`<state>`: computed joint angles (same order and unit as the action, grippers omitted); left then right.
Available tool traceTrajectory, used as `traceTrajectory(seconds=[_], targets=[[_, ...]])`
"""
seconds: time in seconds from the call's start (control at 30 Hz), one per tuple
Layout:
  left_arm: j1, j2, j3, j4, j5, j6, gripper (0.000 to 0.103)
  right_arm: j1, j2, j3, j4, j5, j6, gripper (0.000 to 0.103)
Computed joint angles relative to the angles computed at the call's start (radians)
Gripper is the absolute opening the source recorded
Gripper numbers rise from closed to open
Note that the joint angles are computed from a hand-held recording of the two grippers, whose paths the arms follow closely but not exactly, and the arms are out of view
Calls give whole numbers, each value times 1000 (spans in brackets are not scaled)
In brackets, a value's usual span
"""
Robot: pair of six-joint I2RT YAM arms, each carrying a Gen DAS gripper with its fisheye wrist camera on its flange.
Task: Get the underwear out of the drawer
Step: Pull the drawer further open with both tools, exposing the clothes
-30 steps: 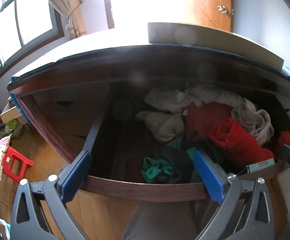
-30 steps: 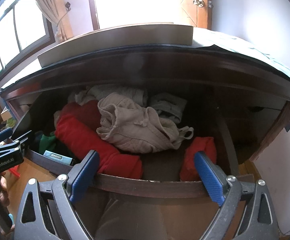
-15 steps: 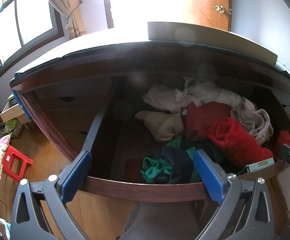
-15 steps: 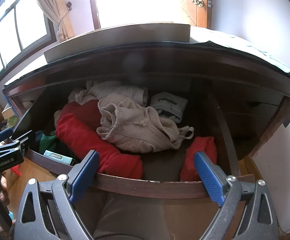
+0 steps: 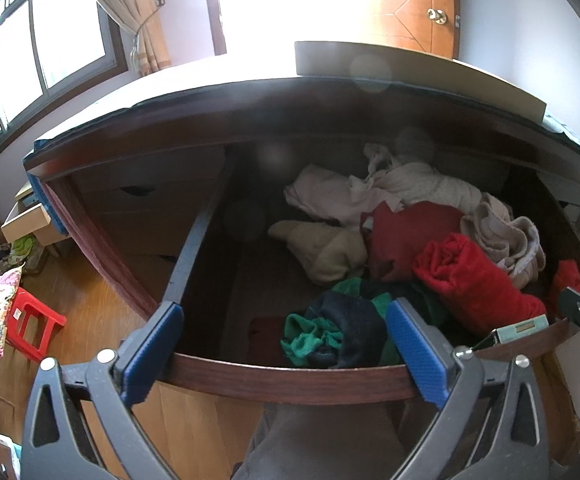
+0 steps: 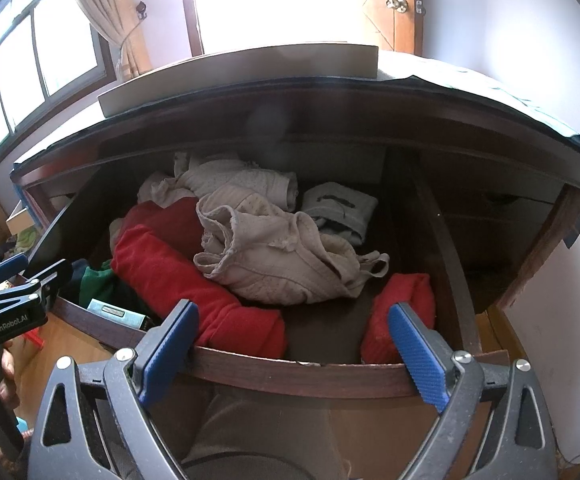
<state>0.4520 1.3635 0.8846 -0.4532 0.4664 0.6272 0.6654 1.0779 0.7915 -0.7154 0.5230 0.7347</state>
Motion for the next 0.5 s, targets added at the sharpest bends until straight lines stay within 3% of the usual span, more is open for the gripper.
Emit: traceTrajectory(seconds=[0.5], targets=[[-9,-12,-14,21,-21,-17,103,-11,-24,-14,14,-37,-28,96]])
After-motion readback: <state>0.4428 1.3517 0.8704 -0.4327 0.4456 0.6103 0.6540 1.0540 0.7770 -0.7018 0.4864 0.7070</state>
